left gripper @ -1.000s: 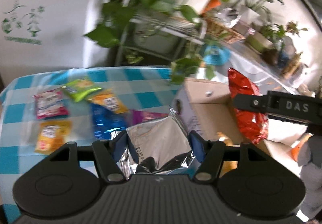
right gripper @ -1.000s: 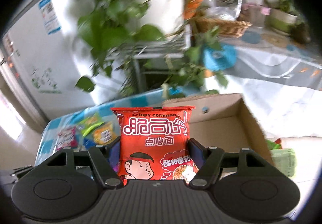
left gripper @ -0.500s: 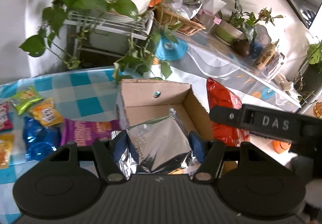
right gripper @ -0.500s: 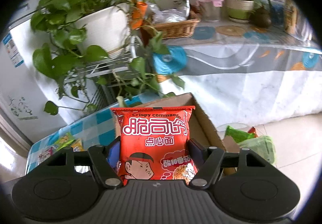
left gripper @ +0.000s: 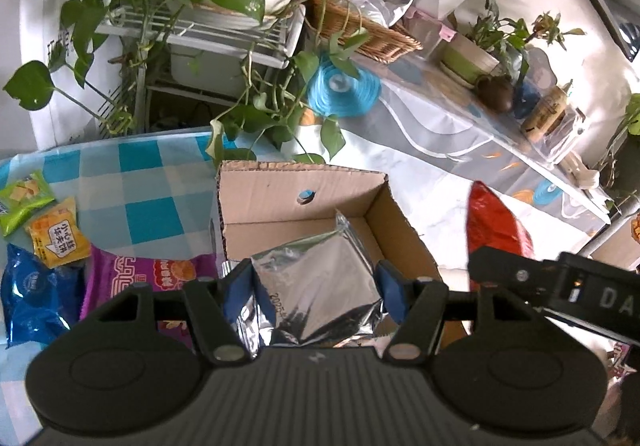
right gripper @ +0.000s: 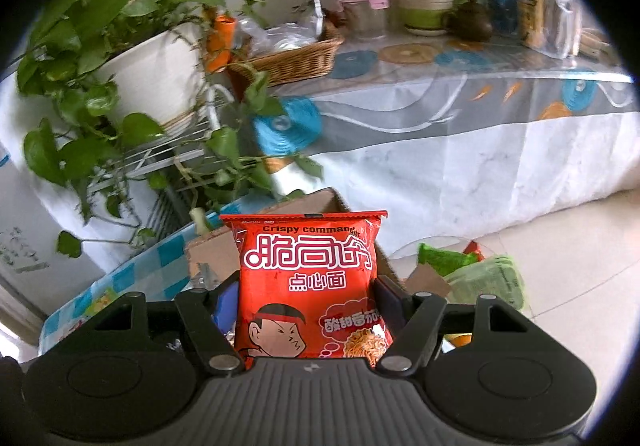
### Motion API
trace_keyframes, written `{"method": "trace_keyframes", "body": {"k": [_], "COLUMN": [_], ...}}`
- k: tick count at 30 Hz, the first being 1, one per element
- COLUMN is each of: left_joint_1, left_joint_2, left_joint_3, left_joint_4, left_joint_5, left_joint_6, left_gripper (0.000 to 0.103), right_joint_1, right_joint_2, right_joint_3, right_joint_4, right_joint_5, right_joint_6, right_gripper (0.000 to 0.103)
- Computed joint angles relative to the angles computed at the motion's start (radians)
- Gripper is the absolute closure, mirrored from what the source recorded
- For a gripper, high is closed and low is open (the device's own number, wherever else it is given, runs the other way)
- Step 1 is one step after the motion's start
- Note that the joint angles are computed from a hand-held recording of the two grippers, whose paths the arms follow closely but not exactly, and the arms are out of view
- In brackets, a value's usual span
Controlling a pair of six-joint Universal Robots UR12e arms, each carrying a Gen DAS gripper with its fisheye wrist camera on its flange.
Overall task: Organize snacks
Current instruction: 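Carry the silver foil packet and red packet over the cardboard box with both grippers, then open both grippers to drop the packets into the box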
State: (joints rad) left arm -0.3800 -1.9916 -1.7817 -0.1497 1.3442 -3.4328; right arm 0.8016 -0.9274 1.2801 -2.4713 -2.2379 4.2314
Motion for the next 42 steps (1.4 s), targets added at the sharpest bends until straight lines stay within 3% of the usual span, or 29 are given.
{"method": "trace_keyframes", "body": {"k": [6,9,17,25,42], "left_joint_1": [0.000,0.006,0.032,0.085,0.197], "left_joint_2": [-0.008,-0.002,0.028,0.073,0.141], "left_joint_3": [0.009,0.008,-0.007,-0.044,-0.114], "left_joint_4": [0.032,0.031,-0.014,-0.050,-0.099], "left_joint_5": [0.007,0.005,0.005,-0.006,0.037], "left_joint_6": [-0.006,0.001,0.049,0.085,0.133], "left_gripper": [0.019,0.016,0.016,0.015,0.015], "right_joint_1": [-0.006,-0.005,-0.006,-0.005,0.004], "right_joint_2": [-0.003,-0.004,0.002,0.025,0.109], "right_joint_3": [0.005,0.009,0.001,-0.030,-0.164], "right_joint_4": [0.009,-0.005,-0.013,-0.050,-0.041], "right_joint_5": [0.009,0.005,0.017,0.047,0.133], "right_joint_6": [0.043,0.053,0.045,-0.026,-0.169], "right_gripper": [0.027,0.021,0.019,0.017,0.015]}}
